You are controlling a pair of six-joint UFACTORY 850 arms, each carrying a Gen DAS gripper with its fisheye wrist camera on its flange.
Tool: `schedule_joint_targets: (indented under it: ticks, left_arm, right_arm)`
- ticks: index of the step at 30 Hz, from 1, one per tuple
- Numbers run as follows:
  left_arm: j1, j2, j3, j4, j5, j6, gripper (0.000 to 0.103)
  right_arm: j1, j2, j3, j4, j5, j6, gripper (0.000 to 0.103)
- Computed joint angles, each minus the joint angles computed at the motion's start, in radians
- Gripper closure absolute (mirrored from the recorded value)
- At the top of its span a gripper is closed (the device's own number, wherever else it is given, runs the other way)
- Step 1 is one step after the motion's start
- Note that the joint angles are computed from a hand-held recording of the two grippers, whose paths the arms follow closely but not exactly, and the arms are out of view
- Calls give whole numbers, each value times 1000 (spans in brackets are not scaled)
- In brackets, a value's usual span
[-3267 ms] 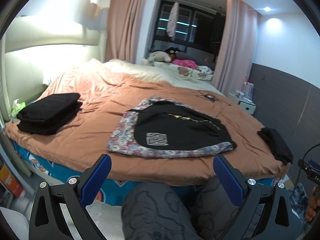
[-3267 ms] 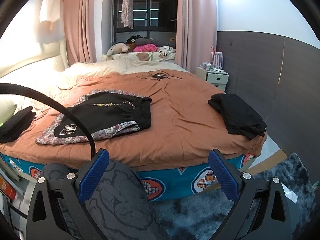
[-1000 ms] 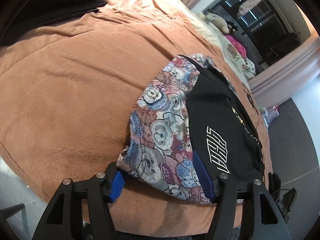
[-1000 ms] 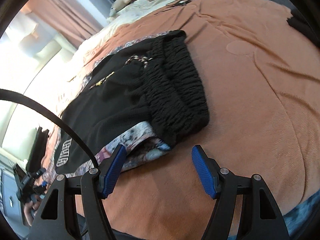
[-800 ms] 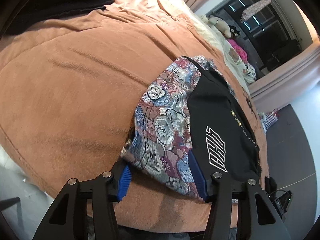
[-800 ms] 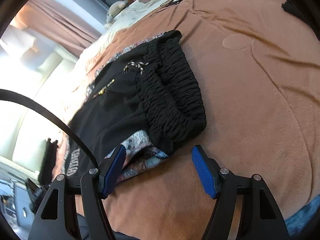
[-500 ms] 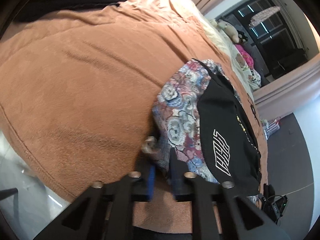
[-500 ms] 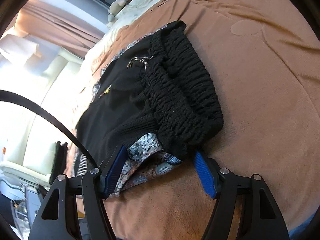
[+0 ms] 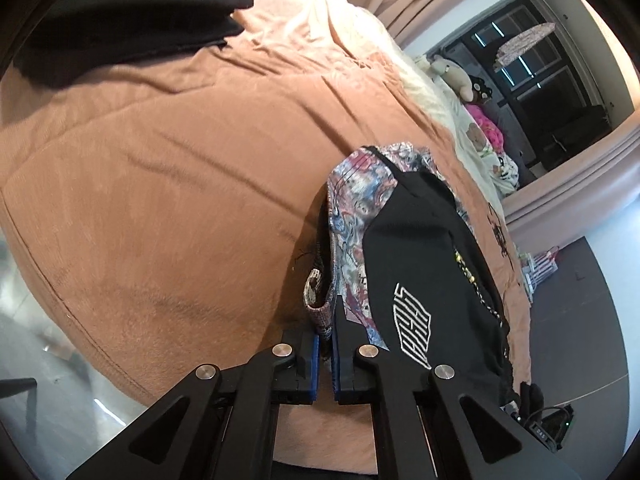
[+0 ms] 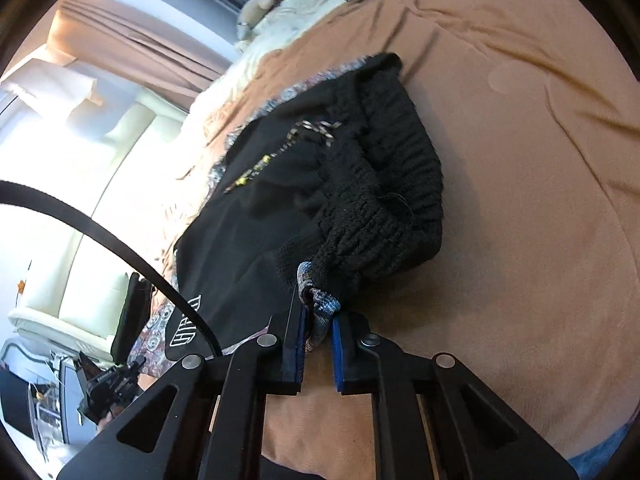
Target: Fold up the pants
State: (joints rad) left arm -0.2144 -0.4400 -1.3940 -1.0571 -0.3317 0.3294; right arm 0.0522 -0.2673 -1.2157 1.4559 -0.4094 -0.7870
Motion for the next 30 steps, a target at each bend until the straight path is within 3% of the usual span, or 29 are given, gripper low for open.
schedule_joint_targets:
  ticks: [4, 10, 17, 30]
  left_arm:
    - [-16, 11, -14, 111, 24, -110, 99]
    - [-41, 22, -53, 327, 41, -301, 99]
    - [-43, 7, -122, 396, 38, -354, 99]
    - [-39, -208, -519, 464, -81, -370, 99]
  right_arm:
    - [-3, 5, 12, 42, -10, -67, 95]
    - [-33, 5, 38, 232, -79, -229, 95]
    - [-49, 32, 70, 401, -100, -385, 95]
    - [-18, 33, 25, 589, 3, -510, 95]
